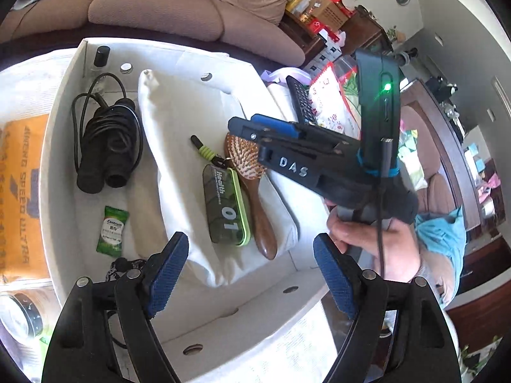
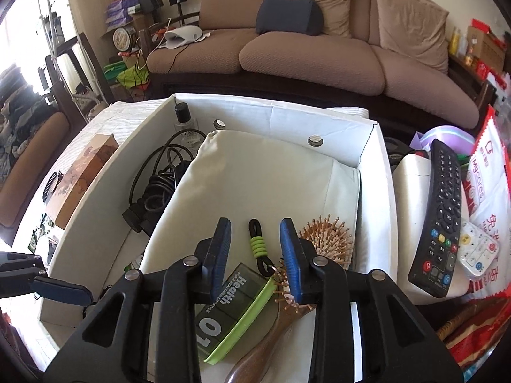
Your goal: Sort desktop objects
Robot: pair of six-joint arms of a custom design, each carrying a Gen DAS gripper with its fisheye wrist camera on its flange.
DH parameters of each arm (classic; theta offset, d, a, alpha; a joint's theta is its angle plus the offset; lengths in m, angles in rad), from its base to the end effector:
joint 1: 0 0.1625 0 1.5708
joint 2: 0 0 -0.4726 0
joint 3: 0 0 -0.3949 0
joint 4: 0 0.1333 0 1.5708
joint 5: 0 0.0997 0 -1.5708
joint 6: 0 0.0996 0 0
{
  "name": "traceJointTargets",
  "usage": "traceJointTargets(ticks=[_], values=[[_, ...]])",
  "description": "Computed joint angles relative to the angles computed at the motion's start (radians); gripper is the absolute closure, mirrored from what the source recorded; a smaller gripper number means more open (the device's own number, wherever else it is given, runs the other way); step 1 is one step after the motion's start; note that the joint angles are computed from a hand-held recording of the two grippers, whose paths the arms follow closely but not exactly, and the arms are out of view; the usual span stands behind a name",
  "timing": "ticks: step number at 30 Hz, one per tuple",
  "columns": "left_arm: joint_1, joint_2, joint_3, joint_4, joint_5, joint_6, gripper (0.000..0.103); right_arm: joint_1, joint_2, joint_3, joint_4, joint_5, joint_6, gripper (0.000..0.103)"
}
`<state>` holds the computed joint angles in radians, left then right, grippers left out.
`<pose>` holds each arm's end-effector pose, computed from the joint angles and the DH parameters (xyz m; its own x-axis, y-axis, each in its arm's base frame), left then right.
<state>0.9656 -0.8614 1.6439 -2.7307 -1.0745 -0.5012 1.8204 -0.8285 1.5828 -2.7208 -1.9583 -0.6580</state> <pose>-0.2569 -0.6891 0.1980 -0.9759 -0.0551 -0.2112 0.0684 0.8415 -0.5359 0.2742 -0.6884 0.1937 -0.5989 -0.6161 0.5116 -0.7510 0.6539 -0.0917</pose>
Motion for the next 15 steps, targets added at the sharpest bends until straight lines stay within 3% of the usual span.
traceJointTargets(ticks=[4,11,13,15], values=[[-0.019,-0.006,0.023,0.024,0.037,0.011,0.018,-0.004,-0.053,0.043,0.005,-0.007,0.028,0.073],[-0.062,0.018,0.02,0.118,0.185,0.033,0.013,-0.009,-0.135,0.147,-0.008,-0.052,0.023,0.072],[-0.08,0.022,0.029,0.134,0.245,0.041,0.002,-0.012,-0.157,0.18,-0.024,-0.056,0.025,0.067],[-0.094,0.022,0.041,0.144,0.298,0.041,0.0,-0.016,-0.177,0.21,-0.039,-0.051,0.033,0.058]])
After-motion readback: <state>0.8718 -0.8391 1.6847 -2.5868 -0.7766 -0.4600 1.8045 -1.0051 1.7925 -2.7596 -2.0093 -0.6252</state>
